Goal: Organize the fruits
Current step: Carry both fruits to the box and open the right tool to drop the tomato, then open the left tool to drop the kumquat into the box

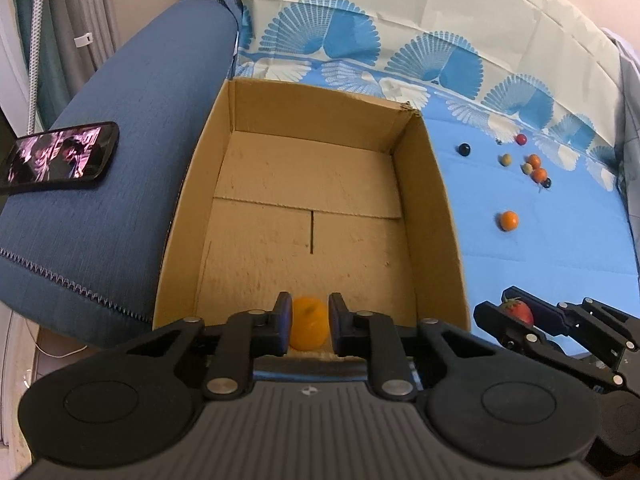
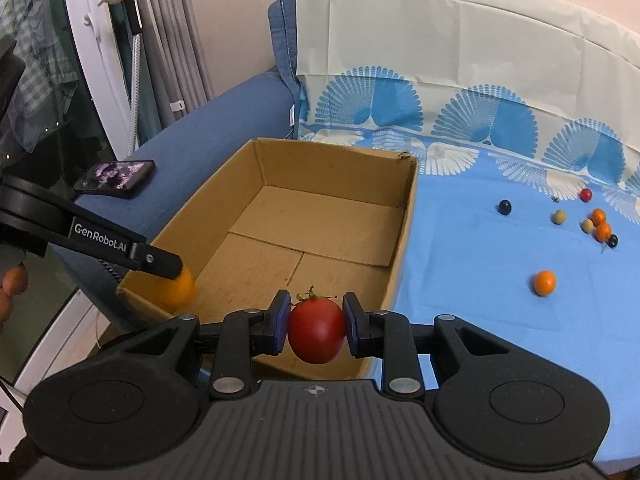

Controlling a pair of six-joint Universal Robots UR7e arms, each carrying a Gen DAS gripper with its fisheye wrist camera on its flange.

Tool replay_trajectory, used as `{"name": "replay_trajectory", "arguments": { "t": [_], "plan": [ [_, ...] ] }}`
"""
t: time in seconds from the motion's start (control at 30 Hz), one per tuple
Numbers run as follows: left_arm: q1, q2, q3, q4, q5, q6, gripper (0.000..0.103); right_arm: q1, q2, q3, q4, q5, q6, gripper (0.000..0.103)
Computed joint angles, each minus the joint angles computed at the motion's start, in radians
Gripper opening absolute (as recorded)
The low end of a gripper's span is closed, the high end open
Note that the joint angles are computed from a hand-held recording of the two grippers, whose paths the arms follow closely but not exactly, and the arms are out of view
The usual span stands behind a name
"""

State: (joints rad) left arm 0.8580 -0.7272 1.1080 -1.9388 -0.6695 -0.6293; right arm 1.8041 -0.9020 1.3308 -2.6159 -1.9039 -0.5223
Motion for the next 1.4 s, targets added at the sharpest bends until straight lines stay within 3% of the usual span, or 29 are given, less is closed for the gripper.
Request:
{"name": "replay_trajectory", "arguments": {
  "t": [0.1,0.17,0.27,0.33,0.4,0.43,0.47,0.57,0.63,0.7,0.83,1.03,1.4],
  "plan": [
    [0.030,0.046,-0.041,-0.083,-0.001,0.077,0.020,-0.008,0.043,-0.051,0.022,-0.002,-0.007,0.030],
    [0.063,0.131,-0.161,-0.036,0.026,0.119,0.008,-0.020,0.088,-0.102,0.028,-0.004,-0.038,0.030],
    [0.115,0.221,-0.350,0.052,-0.027,0.079,0.009,-0.037,0.155,-0.200,0.077,0.003,-0.055,0.030],
    [0.121,0.213,-0.342,-0.014,-0.022,0.127,0.013,-0.039,0.191,-0.242,0.080,-0.024,-0.105,0.030],
    [0.114,0.196,-0.302,-0.056,0.039,0.179,0.044,-0.047,0.218,-0.277,0.115,-0.026,-0.140,0.030],
    [0.110,0.187,-0.278,-0.069,0.070,0.194,0.072,-0.049,0.230,-0.288,0.130,-0.035,-0.152,0.030],
    [0.106,0.175,-0.252,-0.076,0.098,0.195,0.091,-0.053,0.242,-0.301,0.150,-0.037,-0.163,0.030],
    [0.096,0.142,-0.182,-0.079,0.144,0.159,0.102,-0.063,0.264,-0.346,0.247,-0.029,-0.148,0.035],
    [0.090,0.118,-0.152,-0.042,0.145,0.112,0.103,-0.060,0.254,-0.340,0.245,-0.022,-0.096,0.070],
    [0.078,0.092,-0.112,-0.024,0.154,0.067,0.103,-0.052,0.213,-0.283,0.177,-0.008,-0.056,0.083],
    [0.049,0.037,-0.032,0.022,0.141,-0.028,0.103,-0.038,0.099,-0.147,0.088,0.012,-0.006,0.094],
    [-0.010,-0.033,0.103,0.009,0.126,-0.077,0.103,-0.014,-0.045,0.045,0.065,-0.011,0.080,0.098],
    [-0.103,-0.128,0.280,-0.054,0.157,-0.144,0.103,0.027,-0.148,0.196,-0.106,-0.012,0.047,0.102]
  ]
}}
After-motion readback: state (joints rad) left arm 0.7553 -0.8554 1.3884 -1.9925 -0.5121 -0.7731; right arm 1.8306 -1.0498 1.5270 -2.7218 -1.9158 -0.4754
